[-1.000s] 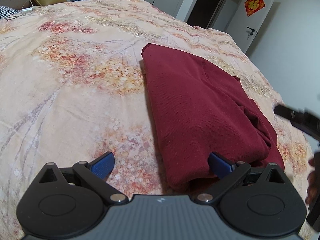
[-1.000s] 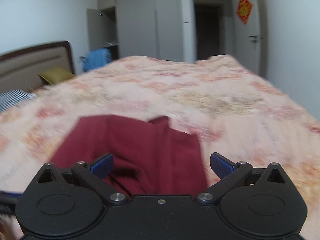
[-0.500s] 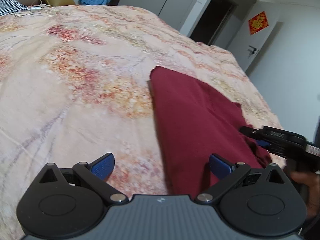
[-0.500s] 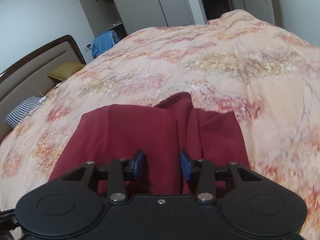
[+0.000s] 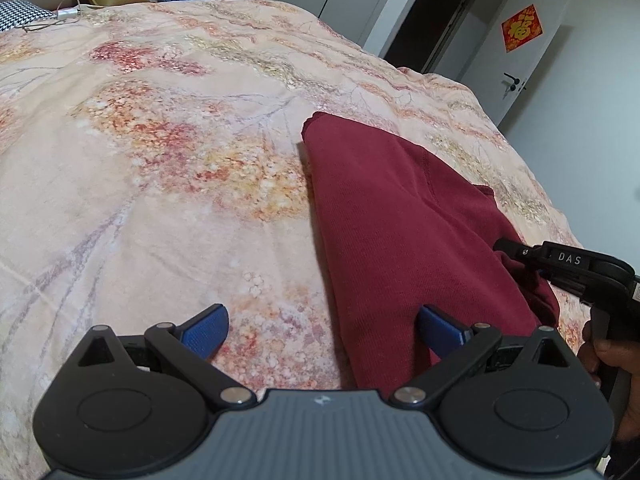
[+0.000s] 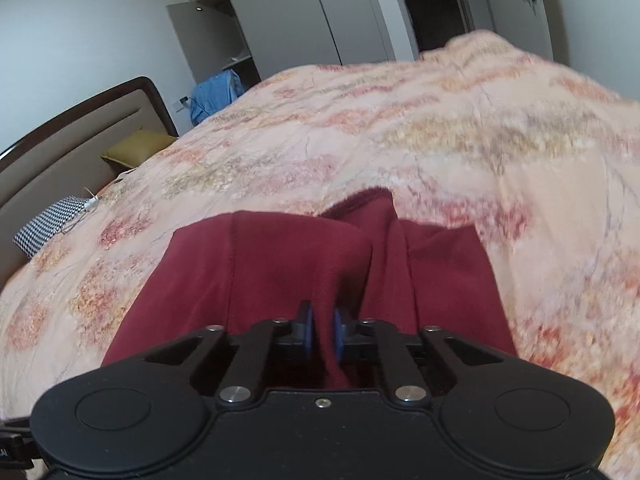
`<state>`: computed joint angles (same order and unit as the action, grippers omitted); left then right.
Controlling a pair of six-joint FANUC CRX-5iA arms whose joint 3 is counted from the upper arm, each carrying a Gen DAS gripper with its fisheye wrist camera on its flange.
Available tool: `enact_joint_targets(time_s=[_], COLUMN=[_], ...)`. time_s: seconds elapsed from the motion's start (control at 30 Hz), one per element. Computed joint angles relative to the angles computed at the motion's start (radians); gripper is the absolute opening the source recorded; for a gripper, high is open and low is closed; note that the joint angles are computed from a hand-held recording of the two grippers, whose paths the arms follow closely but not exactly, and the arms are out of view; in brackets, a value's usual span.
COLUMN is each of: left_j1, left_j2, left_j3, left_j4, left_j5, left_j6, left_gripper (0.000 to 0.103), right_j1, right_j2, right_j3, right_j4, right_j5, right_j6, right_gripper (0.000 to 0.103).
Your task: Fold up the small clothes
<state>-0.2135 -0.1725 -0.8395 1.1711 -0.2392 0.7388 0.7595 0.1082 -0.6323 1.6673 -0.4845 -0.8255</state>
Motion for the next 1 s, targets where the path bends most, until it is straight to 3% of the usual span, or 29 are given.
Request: enact_joint_targets(time_s=[0.17,0.33,0.4,0.47,0.53,0.67,0.77,0.9,1.0], left_j1=[0.004,-0.054,-0.047,-0.023,-0.016,-0.011,0.001,0.013,0.02], left_j2=[0.016,0.019,0.036,0.059,0.069,0.059,0.049,0.038,0.03], left_j3=[0.042,0.054,0.075,0.106,0.114,0.09,0.085,0.078,0.074], left_j4=[-0.07,0.023,-0.038,-0.152,-0.195,-0.142,-0.139,-0.126,-0.124], left_j5=[-0.031,-0.015,-0.039,-0.081,-0.095,-0.1,-0.114,-0.132,-0.145], left_j6=[0.051,-0.049,-0.003,0.093,0.134,0.1,0.092,0.081,0.075], left_gripper=[0.101,0.101,0.101,0.101,0.101,0.101,0.101,0.101,0.102], right_j1=[0.03,0.066,0.074,0.046,0.037,0.072,0.09,0.113,0.13], right_j2=[-0.018,-0.072,-0.086,-0.109,-0.115,-0.111,-0.129,-0.178,-0.225], right_j3=[-0.002,-0.036,-0.05,-0.079,-0.096,-0.104,-0.116,-0.156,-0.186], right_j4=[-0.003,-0.055,-0.121,-0.15,-0.163,-0.193,-0.195,-0.159,-0.167], right_j5=[-0.099,-0.221,-0.249,-0.188,-0.153,-0.198,-0.226,-0.245,-0.214], right_j6=[0.071,0.149,0.166,0.132,0.123,0.115,0.075,0.074,0.121], right_gripper=[0.006,0.006,0.006,0.007,0.011,0.025,0.044,0.05,0.048])
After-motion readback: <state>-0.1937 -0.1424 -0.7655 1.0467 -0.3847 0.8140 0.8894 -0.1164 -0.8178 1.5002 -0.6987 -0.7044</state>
